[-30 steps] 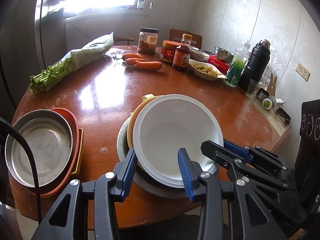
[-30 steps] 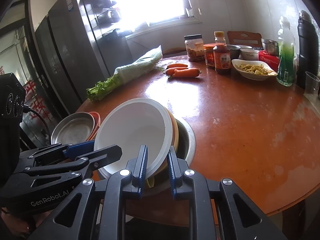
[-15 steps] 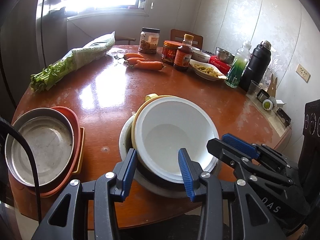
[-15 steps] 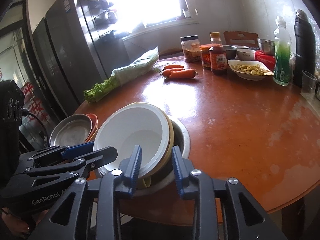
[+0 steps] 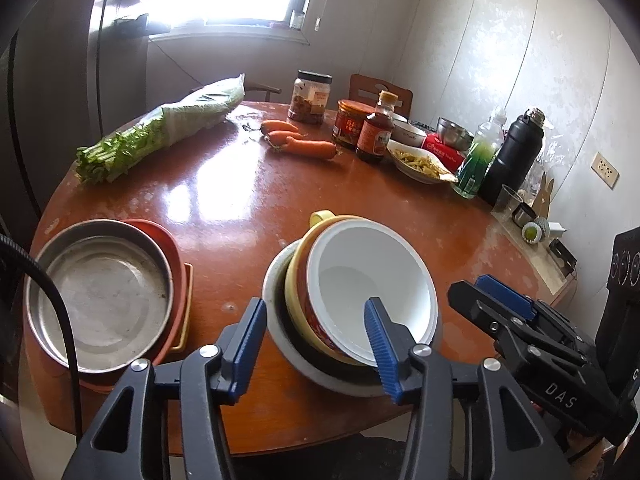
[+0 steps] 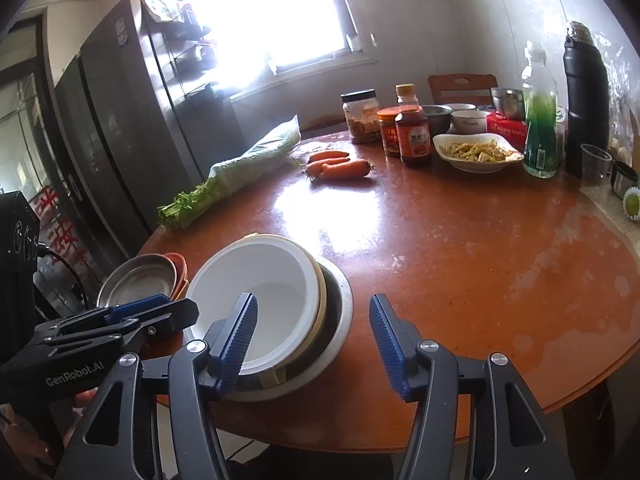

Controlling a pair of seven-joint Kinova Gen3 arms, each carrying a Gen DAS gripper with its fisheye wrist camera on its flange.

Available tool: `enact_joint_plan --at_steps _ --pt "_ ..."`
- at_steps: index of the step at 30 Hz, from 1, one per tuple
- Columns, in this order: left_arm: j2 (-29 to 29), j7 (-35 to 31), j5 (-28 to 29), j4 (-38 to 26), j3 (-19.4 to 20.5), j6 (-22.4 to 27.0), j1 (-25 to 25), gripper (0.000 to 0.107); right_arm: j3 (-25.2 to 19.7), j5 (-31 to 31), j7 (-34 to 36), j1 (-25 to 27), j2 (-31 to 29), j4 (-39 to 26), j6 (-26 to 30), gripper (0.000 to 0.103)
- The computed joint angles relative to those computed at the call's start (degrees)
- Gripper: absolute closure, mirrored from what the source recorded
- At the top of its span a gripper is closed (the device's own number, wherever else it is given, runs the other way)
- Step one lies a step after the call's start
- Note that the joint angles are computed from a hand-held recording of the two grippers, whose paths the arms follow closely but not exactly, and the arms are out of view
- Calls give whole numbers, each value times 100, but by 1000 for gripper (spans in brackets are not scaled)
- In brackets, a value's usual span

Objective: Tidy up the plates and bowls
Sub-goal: 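Grip the steel bowl rim of the nested stack with both grippers, then lift the nested bowl stack with both grippers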

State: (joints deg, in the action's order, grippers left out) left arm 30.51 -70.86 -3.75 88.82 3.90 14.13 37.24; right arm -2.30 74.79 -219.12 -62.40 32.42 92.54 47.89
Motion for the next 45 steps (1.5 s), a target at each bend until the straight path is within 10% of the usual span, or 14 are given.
enact_joint_plan --at_steps 18,45 --pt "213 371 -39 -220 -16 173 -57 32 175 -721 936 276 226 -361 -464 28" --pt "1085 383 -31 -1394 -82 967 -19 31 1167 -1300 934 176 485 -135 -1897 28"
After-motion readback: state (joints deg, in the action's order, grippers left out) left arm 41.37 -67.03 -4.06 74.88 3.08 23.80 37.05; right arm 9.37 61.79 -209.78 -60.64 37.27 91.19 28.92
